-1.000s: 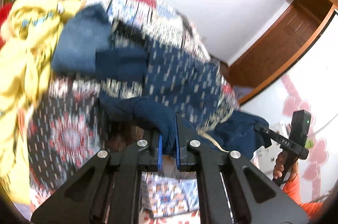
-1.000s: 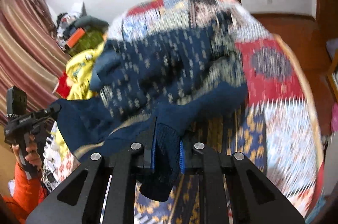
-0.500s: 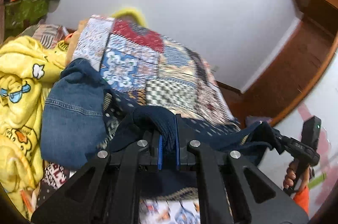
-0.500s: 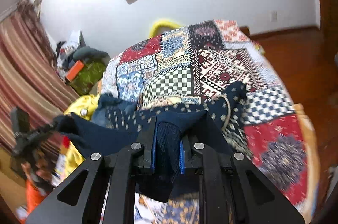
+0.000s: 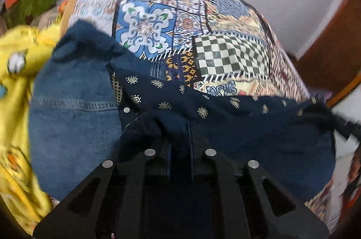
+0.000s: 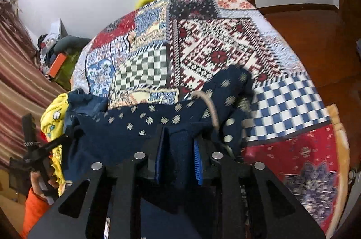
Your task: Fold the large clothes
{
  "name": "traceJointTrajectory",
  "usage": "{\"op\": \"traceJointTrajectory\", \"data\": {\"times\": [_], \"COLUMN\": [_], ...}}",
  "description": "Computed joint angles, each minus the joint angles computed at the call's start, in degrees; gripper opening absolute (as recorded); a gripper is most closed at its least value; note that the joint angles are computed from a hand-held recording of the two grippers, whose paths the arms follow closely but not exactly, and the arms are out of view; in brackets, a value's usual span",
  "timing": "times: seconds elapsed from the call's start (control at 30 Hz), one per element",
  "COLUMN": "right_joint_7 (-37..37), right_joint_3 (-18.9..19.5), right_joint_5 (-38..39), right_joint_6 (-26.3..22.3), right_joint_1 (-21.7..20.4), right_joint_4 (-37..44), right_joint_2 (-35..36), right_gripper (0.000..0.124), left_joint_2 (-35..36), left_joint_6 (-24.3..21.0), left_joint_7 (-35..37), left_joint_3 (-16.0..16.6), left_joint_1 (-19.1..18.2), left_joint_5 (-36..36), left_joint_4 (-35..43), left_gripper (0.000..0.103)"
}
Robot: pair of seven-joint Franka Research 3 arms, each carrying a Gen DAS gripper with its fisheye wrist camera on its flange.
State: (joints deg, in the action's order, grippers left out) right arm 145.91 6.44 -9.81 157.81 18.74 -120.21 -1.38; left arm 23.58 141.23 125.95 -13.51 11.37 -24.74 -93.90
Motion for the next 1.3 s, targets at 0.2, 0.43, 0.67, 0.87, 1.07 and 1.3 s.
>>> {"op": "traceJointTrajectory", "data": {"times": [0.2,0.43,0.67,0.87,1.07,1.3], "right_joint_7": [4.8,7.6,10.3,4.7,3.5,7.7], "right_joint_3": [1.7,6.8,7.2,4.3,0.1,1.1], "right_joint_5": [-12.6,-18.6,-24.8,-24.2,-20.6,-20.2], "right_joint_6": [-9.9,-9.1,-6.2,-8.4,-8.1,-13.9], "right_joint_1": [-1.3,-2.5,1.3,6.7,8.9,6.0], "right_joint_4": [0.0,-0.7,4.1,10.4,6.7,-1.7], "right_joint_2": [-7.2,-9.2,-1.5,6.8,6.4,-2.1], "right_gripper": [0.031,0.039,0.051,0.064,0.086,0.087], "left_joint_2": [-8.5,-15.9,-16.4,-14.7,-12.4,-13.6], "left_joint_6": [5.0,0.1,-2.1,1.4,5.6,10.2], "left_joint_7": [5.8,14.3,16.5,20.3,20.9,21.9], "left_joint_3": [-0.2,2.4,4.3,3.8,3.9,5.2], "left_joint_1": [1.0,0.6,-4.4,-6.6,-4.9,-1.9], "left_joint_5": [-4.0,-16.0,-14.9,-15.5,-14.1,-14.2], "left_joint_4": [-6.5,-11.5,-16.4,-19.1,-19.6,-22.3], "left_gripper": [0.066,0.081,0.081,0.084,0.088,0.088]}}
